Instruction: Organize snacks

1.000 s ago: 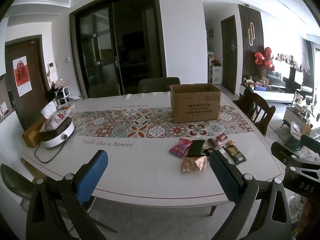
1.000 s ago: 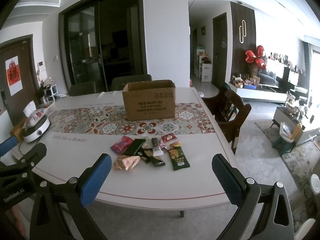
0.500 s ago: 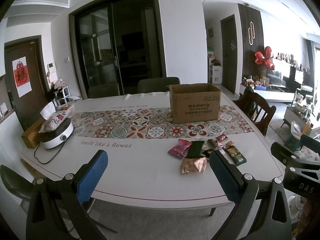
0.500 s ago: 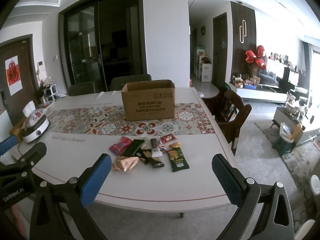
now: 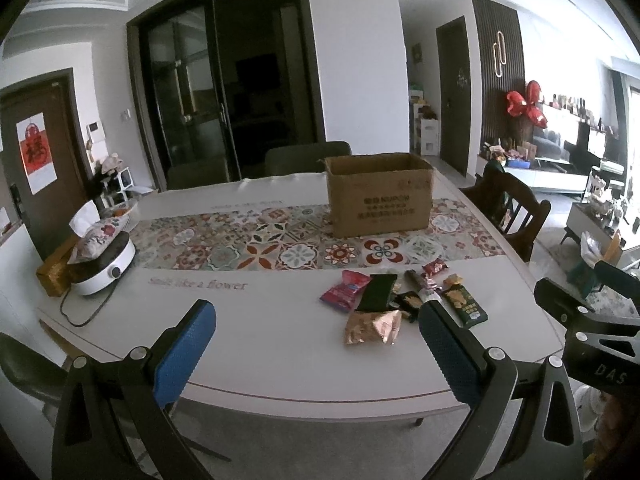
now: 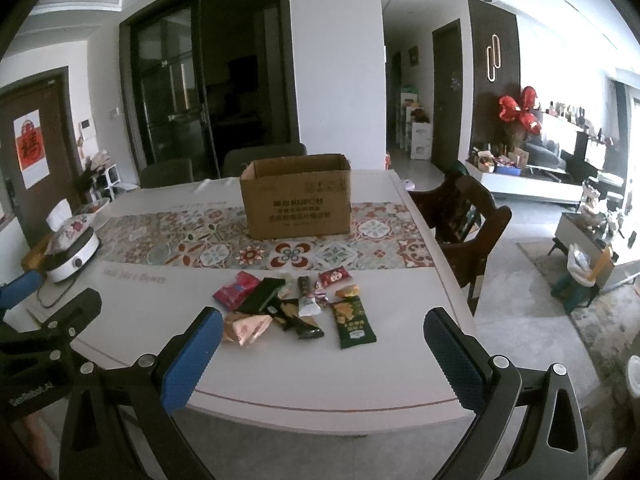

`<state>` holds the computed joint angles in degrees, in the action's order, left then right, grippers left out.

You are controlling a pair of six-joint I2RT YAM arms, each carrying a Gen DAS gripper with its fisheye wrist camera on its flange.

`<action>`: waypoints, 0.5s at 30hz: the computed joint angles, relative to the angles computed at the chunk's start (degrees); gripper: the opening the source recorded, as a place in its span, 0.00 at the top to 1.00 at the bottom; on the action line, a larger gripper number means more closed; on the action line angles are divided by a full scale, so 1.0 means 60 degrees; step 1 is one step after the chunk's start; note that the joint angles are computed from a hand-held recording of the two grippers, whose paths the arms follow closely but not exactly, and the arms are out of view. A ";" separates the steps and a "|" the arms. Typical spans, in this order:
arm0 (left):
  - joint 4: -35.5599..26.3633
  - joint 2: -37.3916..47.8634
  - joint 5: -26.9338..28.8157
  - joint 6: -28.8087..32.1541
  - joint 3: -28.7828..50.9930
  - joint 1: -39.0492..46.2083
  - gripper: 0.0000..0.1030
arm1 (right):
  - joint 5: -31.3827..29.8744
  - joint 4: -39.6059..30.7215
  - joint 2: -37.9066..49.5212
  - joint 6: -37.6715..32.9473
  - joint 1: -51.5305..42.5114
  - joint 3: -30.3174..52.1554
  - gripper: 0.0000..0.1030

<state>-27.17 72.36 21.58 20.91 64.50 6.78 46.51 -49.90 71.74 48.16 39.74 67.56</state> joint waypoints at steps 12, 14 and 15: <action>0.0540 0.0680 -0.0901 -0.0335 -0.0052 -0.1419 0.14 | -0.1335 0.1399 -0.0582 -0.1513 -0.1564 -0.1149 0.01; 0.0460 0.1143 -0.0849 -0.0251 0.0277 -0.1578 0.18 | -0.1583 0.1772 -0.0468 -0.1797 -0.1946 -0.1243 0.01; 0.0434 0.1384 -0.0850 -0.0225 0.0458 -0.1653 0.21 | -0.1789 0.1966 -0.0363 -0.1937 -0.2199 -0.1259 0.01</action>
<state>-24.56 80.66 16.48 19.56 67.25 -3.14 35.77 -38.10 69.56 36.54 26.55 60.00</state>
